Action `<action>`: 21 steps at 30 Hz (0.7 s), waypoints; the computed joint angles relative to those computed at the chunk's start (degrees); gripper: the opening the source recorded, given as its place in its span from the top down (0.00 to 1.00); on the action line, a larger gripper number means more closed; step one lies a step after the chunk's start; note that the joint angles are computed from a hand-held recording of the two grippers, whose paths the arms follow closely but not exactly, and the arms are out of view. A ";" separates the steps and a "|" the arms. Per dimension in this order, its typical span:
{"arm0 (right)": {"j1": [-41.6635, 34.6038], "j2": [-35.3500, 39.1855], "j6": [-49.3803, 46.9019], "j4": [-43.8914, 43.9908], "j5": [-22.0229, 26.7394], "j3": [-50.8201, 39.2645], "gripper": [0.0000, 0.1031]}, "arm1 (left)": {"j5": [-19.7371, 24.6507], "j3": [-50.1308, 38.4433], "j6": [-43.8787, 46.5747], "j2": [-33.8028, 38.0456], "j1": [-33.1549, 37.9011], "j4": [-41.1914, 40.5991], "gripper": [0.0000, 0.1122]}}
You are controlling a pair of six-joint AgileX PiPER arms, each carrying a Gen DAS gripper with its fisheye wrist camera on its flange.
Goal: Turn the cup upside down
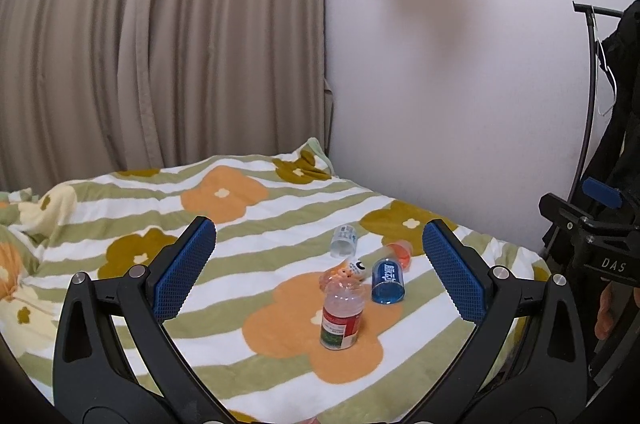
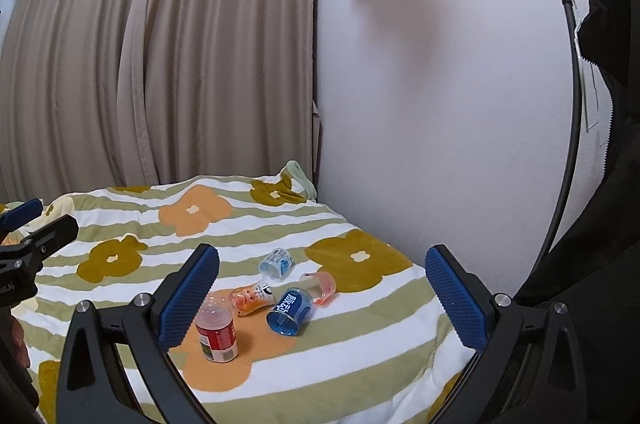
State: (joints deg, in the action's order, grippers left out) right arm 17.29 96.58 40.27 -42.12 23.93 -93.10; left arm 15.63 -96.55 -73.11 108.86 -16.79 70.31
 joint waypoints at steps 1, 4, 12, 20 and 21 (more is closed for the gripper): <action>-0.01 -0.17 0.52 -0.28 -0.17 0.24 0.00 | -0.12 0.17 0.22 -0.08 0.04 -0.19 0.08; -0.18 0.09 0.35 0.09 -0.23 0.13 0.00 | -0.64 0.45 0.47 -0.21 0.19 -0.53 0.08; 0.18 -0.37 0.69 -0.55 0.46 0.66 0.00 | -0.51 -0.11 2.02 -0.19 -0.21 -1.78 0.08; 0.64 -0.36 1.44 -0.84 1.19 0.71 0.00 | 0.04 -1.13 3.60 0.49 -0.75 -2.66 0.08; 0.57 -0.36 1.04 -0.46 1.15 0.70 0.00 | 0.07 -1.20 3.56 0.53 -0.76 -2.57 0.08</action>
